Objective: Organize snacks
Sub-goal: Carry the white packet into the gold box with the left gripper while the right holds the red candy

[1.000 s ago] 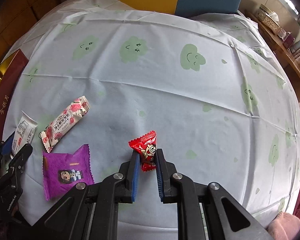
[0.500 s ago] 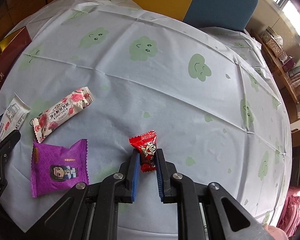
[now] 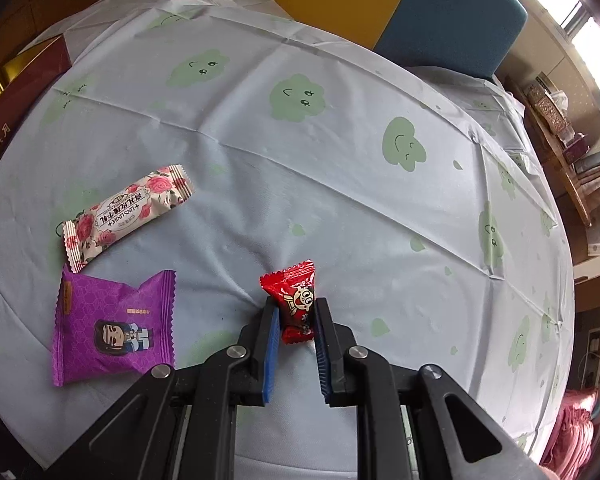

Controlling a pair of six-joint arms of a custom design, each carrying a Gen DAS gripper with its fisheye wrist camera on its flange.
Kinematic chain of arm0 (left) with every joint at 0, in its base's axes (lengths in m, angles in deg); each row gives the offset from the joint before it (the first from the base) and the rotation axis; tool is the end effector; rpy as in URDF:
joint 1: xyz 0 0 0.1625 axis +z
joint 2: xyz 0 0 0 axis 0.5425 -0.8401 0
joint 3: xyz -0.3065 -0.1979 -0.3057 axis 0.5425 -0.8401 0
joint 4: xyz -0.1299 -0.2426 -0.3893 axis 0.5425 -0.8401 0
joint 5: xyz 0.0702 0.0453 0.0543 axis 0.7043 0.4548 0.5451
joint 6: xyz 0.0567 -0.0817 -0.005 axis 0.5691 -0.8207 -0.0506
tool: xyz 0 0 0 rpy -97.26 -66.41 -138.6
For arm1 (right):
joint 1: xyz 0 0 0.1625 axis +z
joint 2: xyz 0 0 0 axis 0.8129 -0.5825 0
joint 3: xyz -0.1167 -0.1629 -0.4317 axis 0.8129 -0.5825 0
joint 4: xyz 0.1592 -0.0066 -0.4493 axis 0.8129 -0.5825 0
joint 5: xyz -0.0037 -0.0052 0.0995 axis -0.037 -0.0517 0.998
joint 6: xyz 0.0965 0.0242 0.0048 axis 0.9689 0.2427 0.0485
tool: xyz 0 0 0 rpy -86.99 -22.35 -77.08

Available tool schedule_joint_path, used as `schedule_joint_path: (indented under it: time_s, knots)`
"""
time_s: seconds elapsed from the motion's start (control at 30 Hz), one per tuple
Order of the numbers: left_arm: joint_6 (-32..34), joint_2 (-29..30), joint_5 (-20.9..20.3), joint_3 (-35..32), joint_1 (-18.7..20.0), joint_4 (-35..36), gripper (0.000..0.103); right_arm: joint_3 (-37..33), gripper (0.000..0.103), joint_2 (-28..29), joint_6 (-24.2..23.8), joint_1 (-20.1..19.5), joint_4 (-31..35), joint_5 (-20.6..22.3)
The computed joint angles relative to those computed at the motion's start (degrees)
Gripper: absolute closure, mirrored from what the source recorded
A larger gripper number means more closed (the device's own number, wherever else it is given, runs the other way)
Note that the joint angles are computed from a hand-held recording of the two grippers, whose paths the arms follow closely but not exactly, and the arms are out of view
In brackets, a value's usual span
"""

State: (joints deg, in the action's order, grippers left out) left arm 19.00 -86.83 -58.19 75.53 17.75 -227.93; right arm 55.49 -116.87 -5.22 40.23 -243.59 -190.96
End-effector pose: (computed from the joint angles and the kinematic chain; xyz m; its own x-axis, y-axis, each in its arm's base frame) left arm -0.3369 -0.7108 0.1464 -0.6898 0.4295 -0.5829 0.6906 0.6320 -0.3515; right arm 0.1169 -0.7578 0.2429 -0.5349 -0.1188 0.8365 -0.3875 0.9143 -0.1180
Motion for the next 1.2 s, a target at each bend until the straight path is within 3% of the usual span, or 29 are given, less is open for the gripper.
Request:
schedule_joint_path:
  time_s: [0.1,0.23,0.47,0.73,1.0,1.2]
  knots:
    - [-3.17,-1.91,-1.28,-0.05,0.6,2.05,0.067,0.69,0.086,1.21,-5.51,0.65,-4.97,-2.24]
    - [-6.83,-4.54,-1.26,0.11,1.51,2.94,0.067,0.92,0.086,1.02,-5.06,0.73,-4.79,-2.11]
    - [-11.45,-7.78,5.93,-1.0,3.94,4.11,0.067,1.97,0.086,2.48,-11.21,1.55,-10.95,-4.36]
    - [-22.79,-7.47,7.21,-8.16,8.89,13.95,0.067,2.79,0.086,2.53,-11.75,2.14,-12.26,-5.22]
    - [-19.14,-1.19,8.27,-16.4,10.43,16.46,0.066,2.6,0.086,2.38,-11.3,2.11,-11.45,-5.08]
    - [-21.98,0.02,9.84,-17.84,11.14,19.58,0.063,2.41,0.086,2.24,-10.7,1.94,-10.76,-4.74]
